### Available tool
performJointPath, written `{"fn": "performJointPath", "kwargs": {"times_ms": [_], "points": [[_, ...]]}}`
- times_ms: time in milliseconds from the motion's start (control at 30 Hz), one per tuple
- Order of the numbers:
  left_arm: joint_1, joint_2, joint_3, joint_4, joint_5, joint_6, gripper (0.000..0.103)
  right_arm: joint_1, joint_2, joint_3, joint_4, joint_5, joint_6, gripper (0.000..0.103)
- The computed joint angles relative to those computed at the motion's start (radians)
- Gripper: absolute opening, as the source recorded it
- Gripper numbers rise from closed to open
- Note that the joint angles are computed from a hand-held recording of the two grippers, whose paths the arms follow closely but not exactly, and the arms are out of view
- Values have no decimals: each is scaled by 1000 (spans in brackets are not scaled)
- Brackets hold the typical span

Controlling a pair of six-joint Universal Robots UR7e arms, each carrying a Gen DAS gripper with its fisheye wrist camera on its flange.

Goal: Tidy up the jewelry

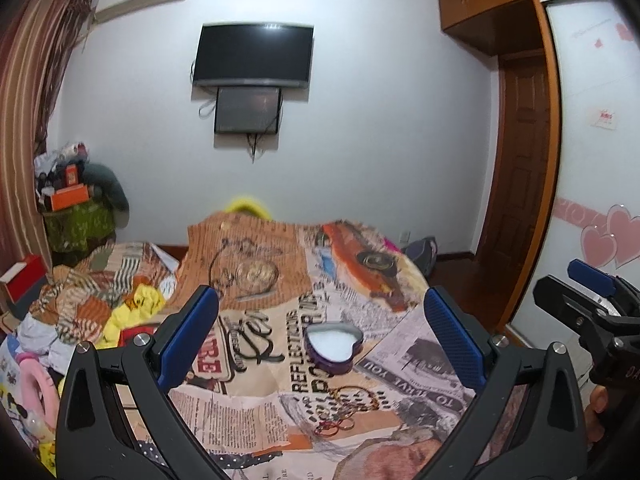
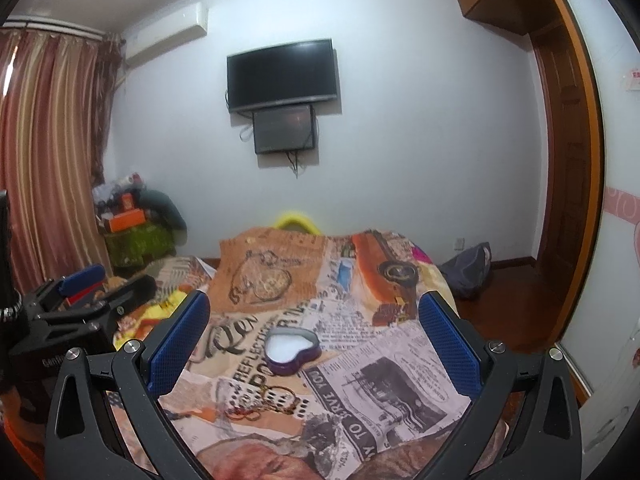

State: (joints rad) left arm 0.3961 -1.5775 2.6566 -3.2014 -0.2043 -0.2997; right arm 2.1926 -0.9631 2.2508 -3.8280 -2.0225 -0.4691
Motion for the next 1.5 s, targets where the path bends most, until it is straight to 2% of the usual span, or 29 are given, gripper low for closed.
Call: {"fn": "performJointPath", "kwargs": {"times_ms": [200, 333, 467, 600, 633, 800, 833, 967, 1033, 1100, 1167, 1300, 1433, 1500], "points": [[137, 14, -51, 151, -89, -82, 103, -45, 35, -19, 58, -33, -7, 103], [225, 67, -71, 126, -161, -46, 102, -76, 52, -36, 123, -43, 5, 103], [313, 96, -94, 191, -229, -51, 88, -104, 81, -51, 171, -70, -6, 103], [392, 113, -112, 233, -300, -52, 82, -129, 102, -64, 244, -79, -11, 103], [408, 120, -116, 236, -311, -51, 78, -136, 108, -69, 260, -79, -11, 103], [487, 141, -145, 280, -371, -74, 67, -171, 123, -90, 356, -47, 8, 101], [496, 146, -152, 285, -379, -76, 63, -176, 123, -96, 385, -38, 17, 100], [535, 161, -170, 278, -435, -40, 57, -200, 130, -125, 506, 6, 44, 88], [547, 169, -177, 263, -461, -8, 56, -209, 134, -141, 566, 20, 47, 77], [552, 184, -185, 254, -464, 13, 53, -216, 136, -156, 618, 33, 36, 73], [560, 200, -196, 251, -472, 27, 42, -215, 145, -166, 636, 33, 12, 68], [583, 224, -214, 237, -513, 66, 37, -219, 151, -184, 694, 56, -5, 59], [601, 246, -227, 210, -535, 101, 27, -232, 162, -211, 763, 70, 19, 44], [610, 256, -234, 204, -534, 110, 21, -241, 160, -219, 787, 89, 34, 41]]}}
